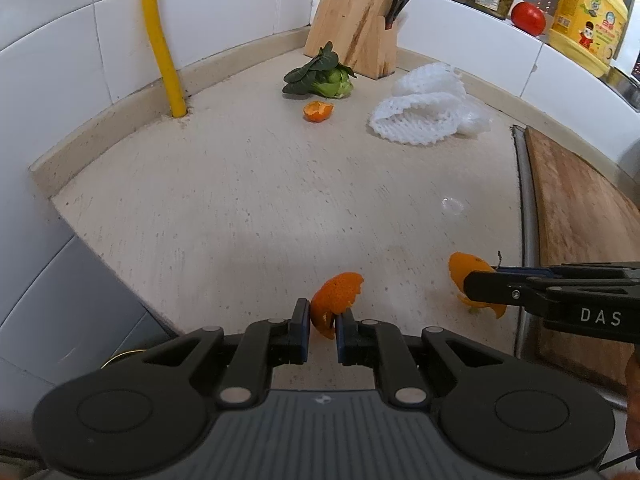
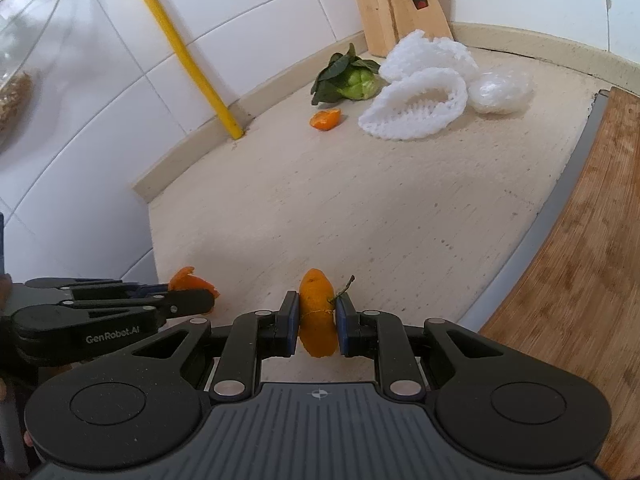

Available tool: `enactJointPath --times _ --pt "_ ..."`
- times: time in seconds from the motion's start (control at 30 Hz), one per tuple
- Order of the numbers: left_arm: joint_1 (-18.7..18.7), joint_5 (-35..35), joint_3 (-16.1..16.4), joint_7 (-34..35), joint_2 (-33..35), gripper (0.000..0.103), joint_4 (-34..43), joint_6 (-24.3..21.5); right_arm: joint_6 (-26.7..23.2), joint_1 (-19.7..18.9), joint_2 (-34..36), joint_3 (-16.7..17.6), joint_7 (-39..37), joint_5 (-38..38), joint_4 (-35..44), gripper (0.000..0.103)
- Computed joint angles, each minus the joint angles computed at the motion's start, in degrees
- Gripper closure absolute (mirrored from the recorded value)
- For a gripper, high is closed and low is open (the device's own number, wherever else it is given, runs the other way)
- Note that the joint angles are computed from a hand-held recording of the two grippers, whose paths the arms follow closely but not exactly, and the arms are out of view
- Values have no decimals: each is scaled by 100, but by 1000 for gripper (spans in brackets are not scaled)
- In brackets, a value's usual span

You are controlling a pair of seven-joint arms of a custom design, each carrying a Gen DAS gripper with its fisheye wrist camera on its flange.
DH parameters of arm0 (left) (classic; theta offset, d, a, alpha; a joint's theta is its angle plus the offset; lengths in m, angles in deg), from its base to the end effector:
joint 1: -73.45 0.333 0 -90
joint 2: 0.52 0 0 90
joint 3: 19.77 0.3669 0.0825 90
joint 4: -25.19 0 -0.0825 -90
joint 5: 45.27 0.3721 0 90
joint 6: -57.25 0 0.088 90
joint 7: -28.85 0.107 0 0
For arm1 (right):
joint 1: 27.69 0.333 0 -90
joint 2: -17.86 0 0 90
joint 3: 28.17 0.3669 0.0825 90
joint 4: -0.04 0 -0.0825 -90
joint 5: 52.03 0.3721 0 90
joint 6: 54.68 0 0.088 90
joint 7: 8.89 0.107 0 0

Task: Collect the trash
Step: 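Carry the peel and pepper in both tools down toward the trash bin, then open both tools over the bin, dropping the peel and pepper inside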

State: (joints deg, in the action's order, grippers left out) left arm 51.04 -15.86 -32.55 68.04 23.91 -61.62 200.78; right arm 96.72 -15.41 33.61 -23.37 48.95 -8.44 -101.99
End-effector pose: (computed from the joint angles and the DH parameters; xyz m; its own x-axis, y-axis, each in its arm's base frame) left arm 0.6156 -0.3981 0.5371 -0.0501 -0.9899 0.1329 -0.8022 -0.0394 -0.5957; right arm 0.6529 0.1752 0.5167 0.3763 -0.8551 -0.3568 -0.7872 -0.0920 -0.6098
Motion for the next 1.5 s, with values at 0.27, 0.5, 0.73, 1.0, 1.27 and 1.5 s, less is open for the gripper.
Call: enactJointPath --times 0.27,0.5,0.73,1.0,1.27,1.5 --pt "55 22 -21 -72 -256 93 -391 201 72 98 -158 17 55 -23 -214 78" --pt "137 57 -29 -242 -548 93 -842 374 65 214 -243 46 124 -95 -306 78" --pt "240 163 -3 -566 -917 93 -1364 502 -122 332 -210 110 87 -162 -202 78" --pt "418 306 16 -1068 -1451 93 -2091 574 -368 486 -85 200 -29 -215 19 78" --pt "583 443 9 -1536 -1890 93 -2684 575 -642 650 61 281 -142 -276 249 78" --pt "732 490 6 -1891 -2281 93 -3178 463 -947 810 256 364 -234 -351 512 78"
